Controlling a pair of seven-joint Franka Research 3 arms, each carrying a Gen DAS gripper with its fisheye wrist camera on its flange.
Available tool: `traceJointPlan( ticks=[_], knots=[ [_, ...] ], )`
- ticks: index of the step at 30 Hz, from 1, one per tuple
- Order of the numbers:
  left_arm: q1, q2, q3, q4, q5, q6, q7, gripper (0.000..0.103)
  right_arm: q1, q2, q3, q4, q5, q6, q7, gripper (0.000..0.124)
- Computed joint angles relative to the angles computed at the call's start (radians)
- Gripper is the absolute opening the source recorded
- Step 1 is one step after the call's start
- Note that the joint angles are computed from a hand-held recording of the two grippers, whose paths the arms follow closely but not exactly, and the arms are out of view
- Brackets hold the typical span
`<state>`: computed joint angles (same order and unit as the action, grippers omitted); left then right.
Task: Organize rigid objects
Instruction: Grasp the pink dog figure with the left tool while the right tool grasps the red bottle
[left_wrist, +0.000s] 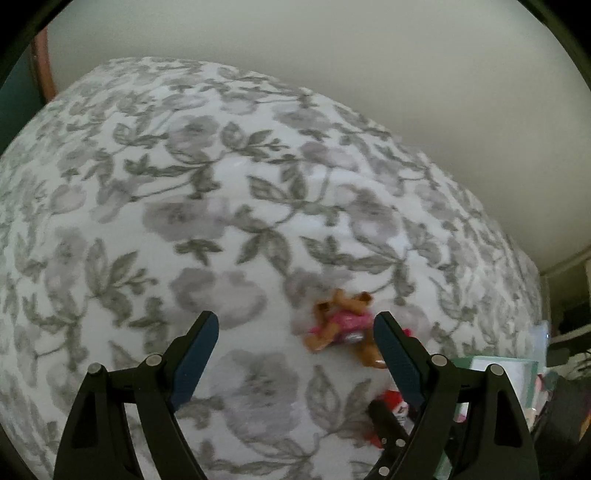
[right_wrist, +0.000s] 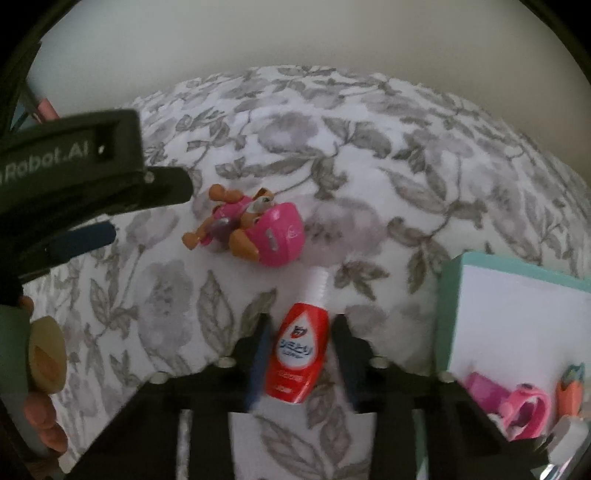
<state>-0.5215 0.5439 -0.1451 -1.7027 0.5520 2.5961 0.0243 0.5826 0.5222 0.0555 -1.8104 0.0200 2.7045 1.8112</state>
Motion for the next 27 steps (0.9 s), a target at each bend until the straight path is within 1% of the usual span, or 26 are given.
traceJointPlan(
  ticks=[2,5,8,10,13,14,16,20,21,22,23,24,27],
  knots=[
    [0.006,0.015,-0.005,0.009,-0.003,0.037,0.009,0.086,-0.032,-0.006,0.025,-0.010,0.044,0.006,-0.023,0.031],
    [0.007,0.042,-0.007,0.036,-0.010,0.071,0.038,0.086,-0.053,-0.028,0.031,-0.030,0.077,0.020,-0.036,0.031],
    [0.008,0.070,-0.010,0.062,-0.025,0.107,0.076,0.086,-0.065,-0.056,0.031,-0.047,0.099,0.040,-0.041,0.031],
    [0.005,0.088,-0.010,0.083,-0.039,0.112,0.103,0.086,-0.060,-0.079,0.017,-0.064,0.092,0.052,-0.030,0.031],
    [0.001,0.118,-0.015,0.121,-0.064,0.096,0.155,0.089,-0.043,-0.109,-0.021,-0.090,0.048,0.072,0.010,0.031],
    [0.003,0.126,-0.018,0.128,-0.073,0.095,0.172,0.093,-0.044,-0.118,-0.025,-0.097,0.041,0.074,0.021,0.031],
    [0.000,0.147,-0.021,0.154,-0.089,0.083,0.205,0.094,-0.063,-0.133,-0.020,-0.113,0.051,0.082,0.032,0.031],
    [-0.009,0.187,-0.030,0.210,-0.122,0.034,0.272,0.094,-0.088,-0.131,-0.009,-0.110,0.065,0.081,0.035,0.031],
    [-0.017,0.198,-0.027,0.227,-0.127,0.013,0.282,0.094,-0.091,-0.134,-0.007,-0.114,0.068,0.080,0.035,0.031],
    [-0.028,0.197,-0.014,0.229,-0.123,0.008,0.272,0.094,-0.097,-0.134,-0.002,-0.116,0.073,0.079,0.031,0.031],
    [-0.039,0.194,-0.001,0.228,-0.116,0.001,0.259,0.085,-0.100,-0.134,0.001,-0.117,0.077,0.076,0.028,0.031],
    [-0.047,0.193,0.006,0.234,-0.110,-0.019,0.257,0.083,-0.103,-0.135,0.003,-0.118,0.080,0.074,0.025,0.031],
    [-0.041,0.182,0.000,0.217,-0.111,-0.009,0.255,0.083,-0.114,-0.144,0.012,-0.132,0.100,0.075,0.017,0.031]
  ],
)
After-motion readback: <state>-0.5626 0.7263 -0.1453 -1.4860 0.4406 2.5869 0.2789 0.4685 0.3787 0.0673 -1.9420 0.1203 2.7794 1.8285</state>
